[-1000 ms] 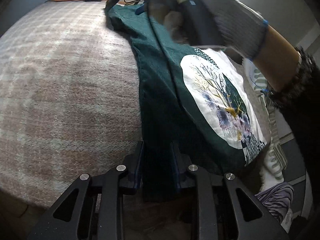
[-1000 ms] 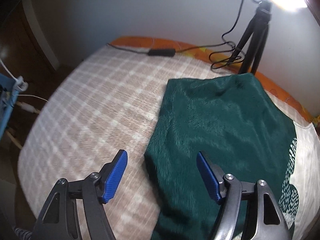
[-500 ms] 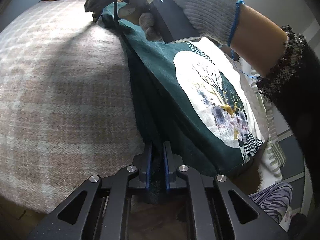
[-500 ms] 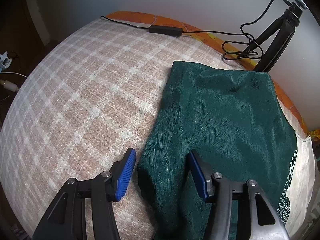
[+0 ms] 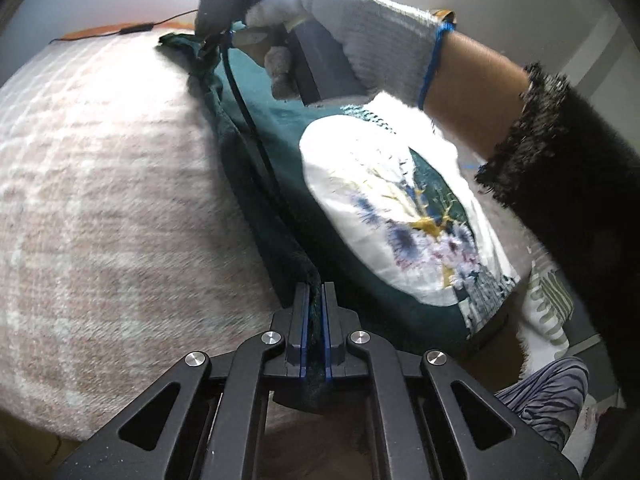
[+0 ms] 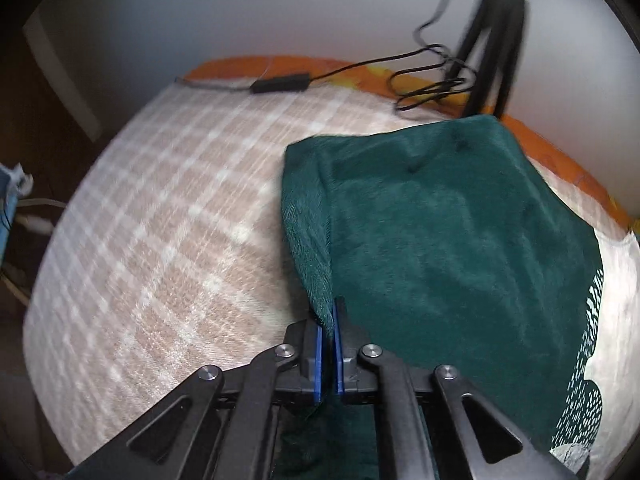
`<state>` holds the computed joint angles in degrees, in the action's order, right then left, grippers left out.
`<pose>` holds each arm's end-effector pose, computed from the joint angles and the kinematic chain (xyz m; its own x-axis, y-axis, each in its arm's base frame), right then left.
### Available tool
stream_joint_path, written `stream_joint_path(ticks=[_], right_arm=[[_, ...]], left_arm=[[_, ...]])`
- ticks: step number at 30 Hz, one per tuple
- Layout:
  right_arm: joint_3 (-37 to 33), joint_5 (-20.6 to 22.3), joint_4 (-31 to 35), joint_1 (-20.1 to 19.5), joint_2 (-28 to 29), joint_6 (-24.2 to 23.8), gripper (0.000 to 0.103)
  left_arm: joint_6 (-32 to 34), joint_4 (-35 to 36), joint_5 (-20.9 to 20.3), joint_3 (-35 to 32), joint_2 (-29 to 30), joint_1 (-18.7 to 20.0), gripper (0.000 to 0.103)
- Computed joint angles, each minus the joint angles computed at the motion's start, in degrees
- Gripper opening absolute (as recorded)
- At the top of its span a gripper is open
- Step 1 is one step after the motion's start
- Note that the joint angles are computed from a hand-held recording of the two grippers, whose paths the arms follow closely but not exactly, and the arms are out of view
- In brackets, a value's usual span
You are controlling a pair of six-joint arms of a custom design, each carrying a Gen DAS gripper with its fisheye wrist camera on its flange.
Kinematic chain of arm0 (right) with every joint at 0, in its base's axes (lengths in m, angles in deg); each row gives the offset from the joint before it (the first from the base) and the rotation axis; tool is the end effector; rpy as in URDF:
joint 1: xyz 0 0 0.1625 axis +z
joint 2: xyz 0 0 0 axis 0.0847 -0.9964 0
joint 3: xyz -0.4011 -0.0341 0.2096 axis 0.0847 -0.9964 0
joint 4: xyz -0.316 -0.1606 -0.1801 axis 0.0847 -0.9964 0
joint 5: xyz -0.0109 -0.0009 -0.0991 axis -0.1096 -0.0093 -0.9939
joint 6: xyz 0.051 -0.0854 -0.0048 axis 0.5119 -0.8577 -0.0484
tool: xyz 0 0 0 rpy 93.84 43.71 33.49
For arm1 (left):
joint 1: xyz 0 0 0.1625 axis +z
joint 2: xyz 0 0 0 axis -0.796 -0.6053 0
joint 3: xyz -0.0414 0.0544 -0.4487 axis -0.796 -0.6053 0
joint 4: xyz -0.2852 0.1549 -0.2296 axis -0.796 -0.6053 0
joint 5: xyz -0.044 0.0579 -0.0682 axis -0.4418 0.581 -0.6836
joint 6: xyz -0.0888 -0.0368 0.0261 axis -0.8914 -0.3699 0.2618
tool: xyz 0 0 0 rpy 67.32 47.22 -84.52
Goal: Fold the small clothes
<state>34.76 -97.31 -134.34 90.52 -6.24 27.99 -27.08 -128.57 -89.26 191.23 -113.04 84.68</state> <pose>0.1440 -0.6932 0.0601 -0.8220 -0.0355 0.5684 -0.2347 0.9305 -0.2813 -0.1922 -0.3204 -0.0149 -0.8940 0.3741 -0.2467 0.4375 0.8475 -0.3006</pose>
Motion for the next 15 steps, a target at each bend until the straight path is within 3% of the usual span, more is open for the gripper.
stream_joint_path(ticks=[3, 12, 15], right_arm=[[3.3, 4.75, -3.4, -1.86, -3.25, 1.03, 0.001], [12.9, 13.58, -10.53, -8.13, -13.22, 3.33, 0.001], [16.04, 13.11, -11.83, -10.6, -16.07, 2.78, 0.001]], left_arm=[[1.04, -0.15, 0.17, -0.62, 0.32, -1.16, 0.003], [3.68, 1.81, -3.17, -4.56, 3.0, -3.31, 0.002], [4.97, 3.4, -3.73, -6.09, 4.08, -4.25, 0.002]])
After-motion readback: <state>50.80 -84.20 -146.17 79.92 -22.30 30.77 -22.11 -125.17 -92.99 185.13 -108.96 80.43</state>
